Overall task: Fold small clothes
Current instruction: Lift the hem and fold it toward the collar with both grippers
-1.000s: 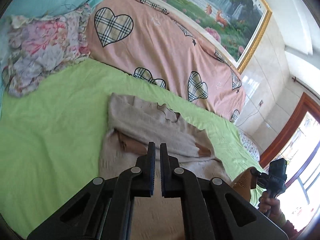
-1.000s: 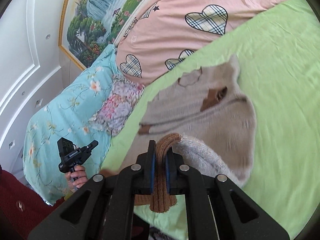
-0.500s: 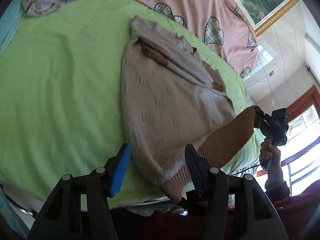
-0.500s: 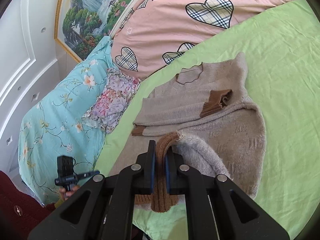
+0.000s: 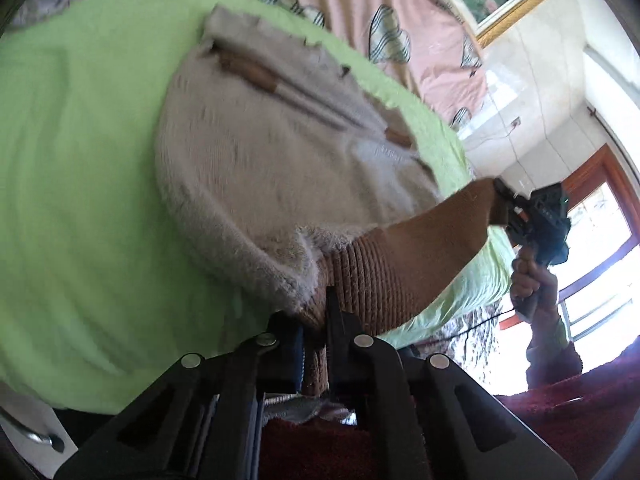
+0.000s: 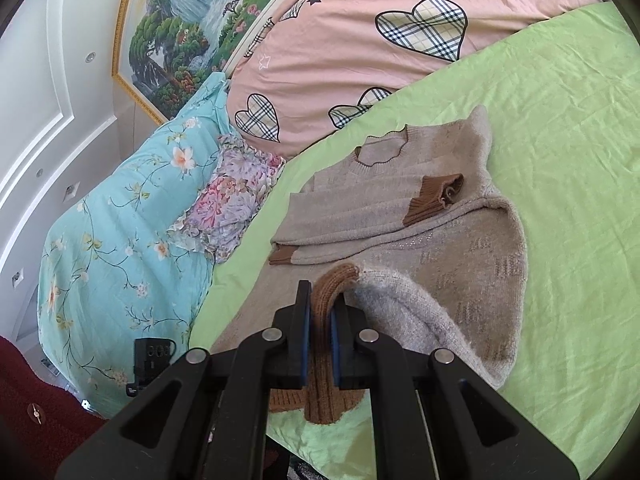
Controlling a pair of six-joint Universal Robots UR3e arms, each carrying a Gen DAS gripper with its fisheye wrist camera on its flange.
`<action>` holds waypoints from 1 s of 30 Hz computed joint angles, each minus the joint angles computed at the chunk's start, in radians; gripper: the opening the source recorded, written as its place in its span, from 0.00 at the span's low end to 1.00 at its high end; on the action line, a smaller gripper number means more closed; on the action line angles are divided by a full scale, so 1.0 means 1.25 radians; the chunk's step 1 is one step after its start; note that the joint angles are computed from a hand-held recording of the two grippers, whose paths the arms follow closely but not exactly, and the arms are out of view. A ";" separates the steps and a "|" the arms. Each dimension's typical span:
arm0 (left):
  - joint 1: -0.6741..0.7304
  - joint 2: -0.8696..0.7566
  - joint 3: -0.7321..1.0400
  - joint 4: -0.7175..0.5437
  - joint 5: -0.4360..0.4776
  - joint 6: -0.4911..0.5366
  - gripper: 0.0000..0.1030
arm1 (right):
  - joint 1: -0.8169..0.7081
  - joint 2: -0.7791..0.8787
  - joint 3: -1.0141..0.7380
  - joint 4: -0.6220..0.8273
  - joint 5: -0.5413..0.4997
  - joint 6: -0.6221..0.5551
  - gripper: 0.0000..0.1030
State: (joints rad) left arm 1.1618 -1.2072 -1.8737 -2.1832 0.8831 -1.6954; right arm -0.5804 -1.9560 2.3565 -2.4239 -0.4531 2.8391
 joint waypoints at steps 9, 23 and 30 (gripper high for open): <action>-0.064 -0.147 0.249 -0.033 -0.273 -0.072 0.05 | -0.016 0.083 -0.023 -0.134 0.026 0.083 0.09; -0.491 -0.697 0.657 0.949 -0.214 -0.881 0.05 | 0.126 0.590 -0.519 -0.424 -0.160 0.382 0.09; -0.583 -1.092 1.213 0.810 -0.077 -0.985 0.05 | 0.193 0.854 -0.919 -0.226 -0.301 0.405 0.09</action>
State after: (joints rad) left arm 0.4330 -2.5717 -0.3570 -1.1703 0.7868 -2.9266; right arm -0.3385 -0.8880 1.2081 -2.7061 -0.8289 3.3457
